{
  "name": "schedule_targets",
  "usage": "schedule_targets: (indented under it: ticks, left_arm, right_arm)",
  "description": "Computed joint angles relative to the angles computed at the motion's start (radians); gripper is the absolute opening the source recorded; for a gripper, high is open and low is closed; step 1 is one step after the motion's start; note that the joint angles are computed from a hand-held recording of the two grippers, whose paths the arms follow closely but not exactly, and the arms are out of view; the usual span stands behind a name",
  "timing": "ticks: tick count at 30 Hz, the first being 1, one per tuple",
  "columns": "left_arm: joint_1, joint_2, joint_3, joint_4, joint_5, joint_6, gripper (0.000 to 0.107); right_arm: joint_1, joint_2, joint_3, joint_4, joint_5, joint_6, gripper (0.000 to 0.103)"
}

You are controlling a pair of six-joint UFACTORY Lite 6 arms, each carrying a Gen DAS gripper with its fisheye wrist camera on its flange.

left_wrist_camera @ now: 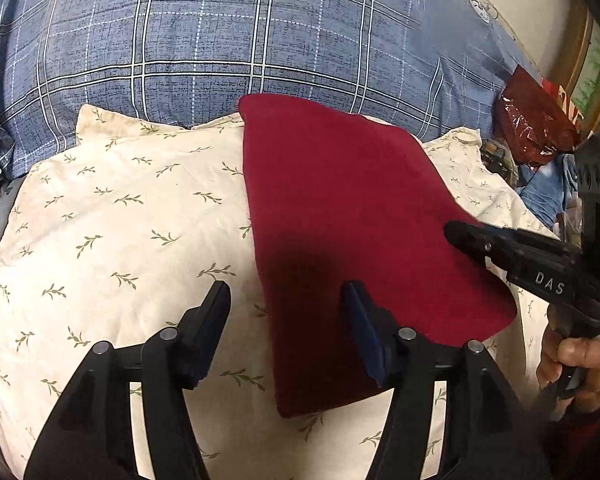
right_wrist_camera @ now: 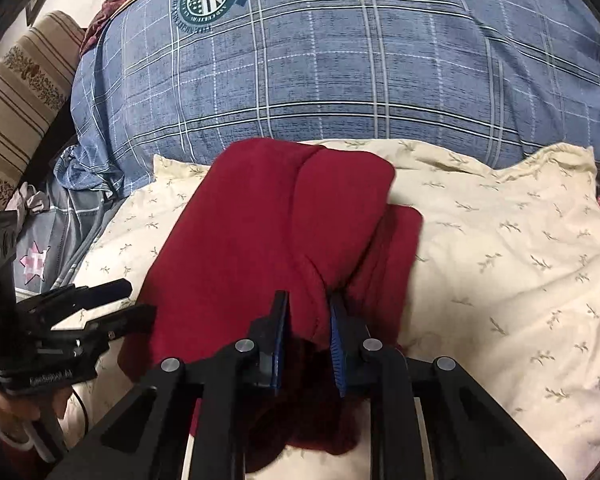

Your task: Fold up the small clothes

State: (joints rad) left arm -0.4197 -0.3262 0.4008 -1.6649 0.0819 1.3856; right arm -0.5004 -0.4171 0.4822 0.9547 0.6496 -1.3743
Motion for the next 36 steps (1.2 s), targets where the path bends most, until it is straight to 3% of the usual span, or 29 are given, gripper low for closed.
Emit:
schedule_targets:
  ticks: [3, 5, 14, 17, 20, 21, 23, 27, 32, 34, 36]
  left_arm:
    - [-0.003, 0.009, 0.006, -0.023, -0.003, 0.017, 0.059]
    - [-0.004, 0.006, 0.003, -0.022, -0.007, 0.011, 0.059]
    - [0.032, 0.0, -0.008, -0.117, 0.021, 0.102, 0.068]
    - [0.088, 0.012, -0.01, -0.156, 0.1, 0.139, 0.072]
    - [0.155, 0.042, 0.004, -0.067, 0.205, 0.046, 0.075]
    - [0.174, 0.057, 0.014, -0.062, 0.24, 0.037, 0.078]
    - [0.185, 0.091, 0.04, -0.1, 0.266, 0.064, 0.084]
    - [0.205, 0.274, 0.153, -0.111, 0.341, 0.105, 0.084]
    - [0.219, 0.467, 0.257, -0.144, 0.434, 0.17, 0.085]
    - [0.224, 0.487, 0.257, -0.195, 0.466, 0.23, 0.085]
    - [0.207, 0.483, 0.243, -0.256, 0.469, 0.304, 0.075]
  right_arm:
    - [0.015, 0.059, -0.027, 0.053, -0.071, -0.052, 0.018]
    - [0.053, 0.004, -0.063, 0.05, -0.114, -0.039, 0.018]
    - [-0.068, -0.061, -0.04, -0.002, 0.065, -0.03, 0.017]
    - [-0.095, -0.007, -0.025, 0.031, 0.096, -0.069, 0.019]
    - [-0.249, 0.113, 0.033, 0.152, 0.286, -0.18, 0.037]
    - [-0.284, 0.137, 0.062, 0.168, 0.311, -0.164, 0.064]
    - [-0.315, 0.17, 0.081, 0.23, 0.315, -0.19, 0.09]
    - [-0.197, 0.414, 0.214, 0.261, 0.209, -0.159, 0.091]
    - [-0.147, 0.612, 0.292, 0.354, 0.226, -0.231, 0.089]
    - [-0.133, 0.599, 0.262, 0.387, 0.223, -0.286, 0.073]
    - [-0.106, 0.573, 0.232, 0.417, 0.19, -0.324, 0.064]
